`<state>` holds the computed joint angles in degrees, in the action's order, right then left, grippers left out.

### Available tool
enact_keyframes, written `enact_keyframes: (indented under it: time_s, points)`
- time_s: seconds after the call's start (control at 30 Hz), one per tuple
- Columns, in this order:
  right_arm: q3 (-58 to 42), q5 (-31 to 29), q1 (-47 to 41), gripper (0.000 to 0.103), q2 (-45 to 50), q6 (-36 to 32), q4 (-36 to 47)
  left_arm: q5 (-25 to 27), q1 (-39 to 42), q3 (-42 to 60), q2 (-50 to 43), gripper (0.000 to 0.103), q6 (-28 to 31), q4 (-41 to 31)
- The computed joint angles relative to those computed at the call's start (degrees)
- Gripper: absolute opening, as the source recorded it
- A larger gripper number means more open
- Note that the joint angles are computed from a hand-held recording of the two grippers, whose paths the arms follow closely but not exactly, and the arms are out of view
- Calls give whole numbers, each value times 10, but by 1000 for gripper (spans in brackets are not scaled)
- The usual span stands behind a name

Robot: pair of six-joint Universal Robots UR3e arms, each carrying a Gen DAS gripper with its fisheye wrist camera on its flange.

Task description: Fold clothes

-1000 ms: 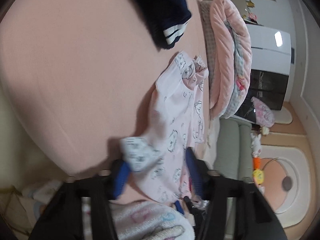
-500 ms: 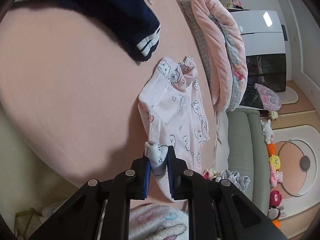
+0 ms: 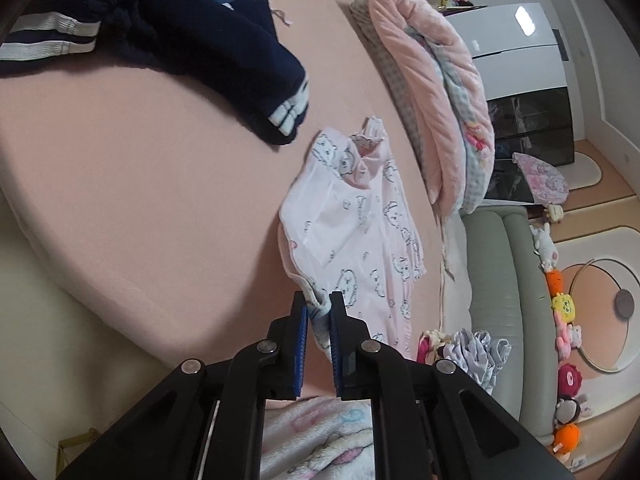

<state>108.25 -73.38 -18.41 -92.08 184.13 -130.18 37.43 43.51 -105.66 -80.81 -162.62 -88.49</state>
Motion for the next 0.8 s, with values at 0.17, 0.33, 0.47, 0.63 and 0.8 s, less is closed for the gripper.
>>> enact_keyframes:
  time_s: [0.17, 0.33, 0.47, 0.63, 0.8]
  points:
    - [11, 32, -43, 8, -31, -23, 23, 49, -6, 31, -2, 9, 10, 13]
    - [-16, 48, -44, 9, -32, -32, 46, 67, -19, 74, -18, 9, 18, 9]
    - [-54, 48, -29, 43, -15, -25, 69, 119, -62, 124, -53, 20, 1, 28]
    - [-99, 55, -13, 65, 7, -23, 92, 134, -98, 164, -81, 75, 0, 51]
    - [-148, 25, 20, 65, 44, -22, 91, 144, -136, 225, -135, 75, -9, 66]
